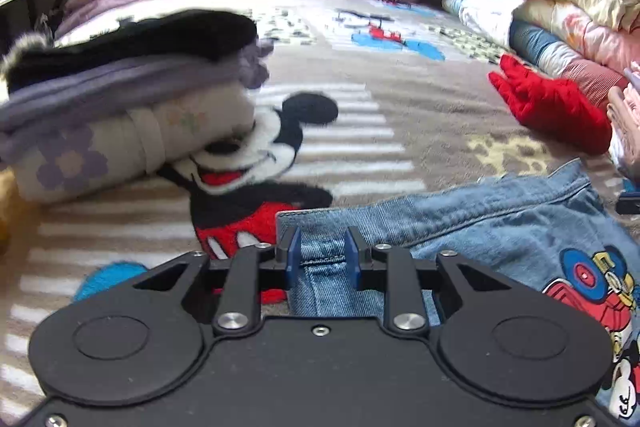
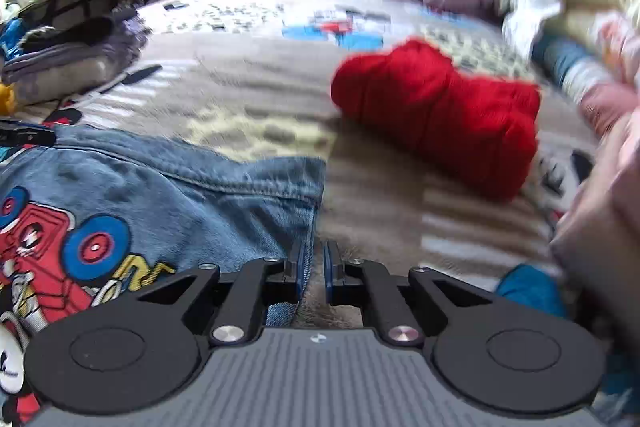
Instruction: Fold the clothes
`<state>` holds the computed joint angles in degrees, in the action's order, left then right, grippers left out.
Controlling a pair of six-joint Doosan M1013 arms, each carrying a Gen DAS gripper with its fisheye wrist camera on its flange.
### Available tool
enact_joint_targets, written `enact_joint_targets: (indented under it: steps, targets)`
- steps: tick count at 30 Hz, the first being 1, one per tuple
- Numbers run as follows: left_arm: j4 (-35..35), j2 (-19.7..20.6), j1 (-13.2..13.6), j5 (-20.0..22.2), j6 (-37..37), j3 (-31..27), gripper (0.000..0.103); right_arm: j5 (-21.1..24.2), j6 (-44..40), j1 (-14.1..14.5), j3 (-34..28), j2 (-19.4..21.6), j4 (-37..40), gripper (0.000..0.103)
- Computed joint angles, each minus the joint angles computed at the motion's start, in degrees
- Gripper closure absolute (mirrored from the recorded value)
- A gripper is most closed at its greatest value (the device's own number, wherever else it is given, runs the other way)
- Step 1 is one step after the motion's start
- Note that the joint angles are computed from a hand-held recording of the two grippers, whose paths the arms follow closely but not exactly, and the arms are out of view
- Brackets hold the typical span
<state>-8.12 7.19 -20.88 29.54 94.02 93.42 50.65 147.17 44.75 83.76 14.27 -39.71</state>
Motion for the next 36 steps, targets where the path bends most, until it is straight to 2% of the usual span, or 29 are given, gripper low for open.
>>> enact_joint_targets:
  steps: [4,9,13,17,19,20,21,22,25,29,31,32,34,36]
  targets:
    - [0.51,-1.62,-0.30,-1.31,-0.01,1.18,0.079,-0.53,1.64,2.94,2.27,-2.54,-2.74,0.094]
    - [-1.75,-4.33,-0.85,-1.93,2.74,2.95,0.079,-0.50,5.76,8.05,5.70,-4.85,-6.27,0.094]
    - [-1.51,-6.91,-2.44,-2.03,4.42,4.66,0.079,3.56,6.12,10.62,7.20,-3.90,-7.56,0.094]
    - [-2.16,-10.08,-5.17,-1.95,7.27,7.14,0.077,7.46,13.02,13.53,7.05,-3.50,-13.89,0.093]
    - [-4.12,-11.47,-6.87,-2.15,10.05,8.49,0.075,8.23,16.12,15.60,7.56,-3.75,-17.44,0.093]
    - [-3.77,-12.19,-8.00,-2.09,10.21,9.18,0.068,9.53,17.50,16.53,7.83,-3.71,-18.37,0.093]
    - [-3.63,-12.92,-9.28,-2.24,10.84,10.03,0.056,10.43,19.89,17.44,8.47,-3.94,-19.37,0.093]
    - [-3.41,-13.62,-10.61,-2.39,11.36,10.85,0.053,10.91,23.47,18.36,9.54,-4.48,-20.49,0.093]
    - [-2.18,-15.62,-14.92,-3.41,11.77,13.46,0.053,13.78,35.55,21.20,12.95,-6.21,-24.19,0.093]
    - [-0.37,-16.89,-20.22,-4.36,10.27,15.36,0.053,19.00,53.43,22.97,17.12,-9.36,-26.30,0.087]
    - [0.26,-17.01,-22.67,-4.60,9.42,15.83,0.053,19.59,62.10,22.93,19.52,-11.26,-27.04,0.085]
    - [0.02,-16.96,-23.79,-4.49,9.54,15.95,0.053,19.17,66.28,22.77,20.86,-12.22,-27.65,0.082]
    - [1.35,-17.01,-26.35,-5.27,8.69,16.50,0.053,18.67,73.40,22.42,23.13,-13.60,-28.50,0.065]
    - [6.43,-16.83,-29.43,-6.36,5.95,16.87,0.053,17.45,79.94,21.59,25.19,-14.71,-29.28,0.063]
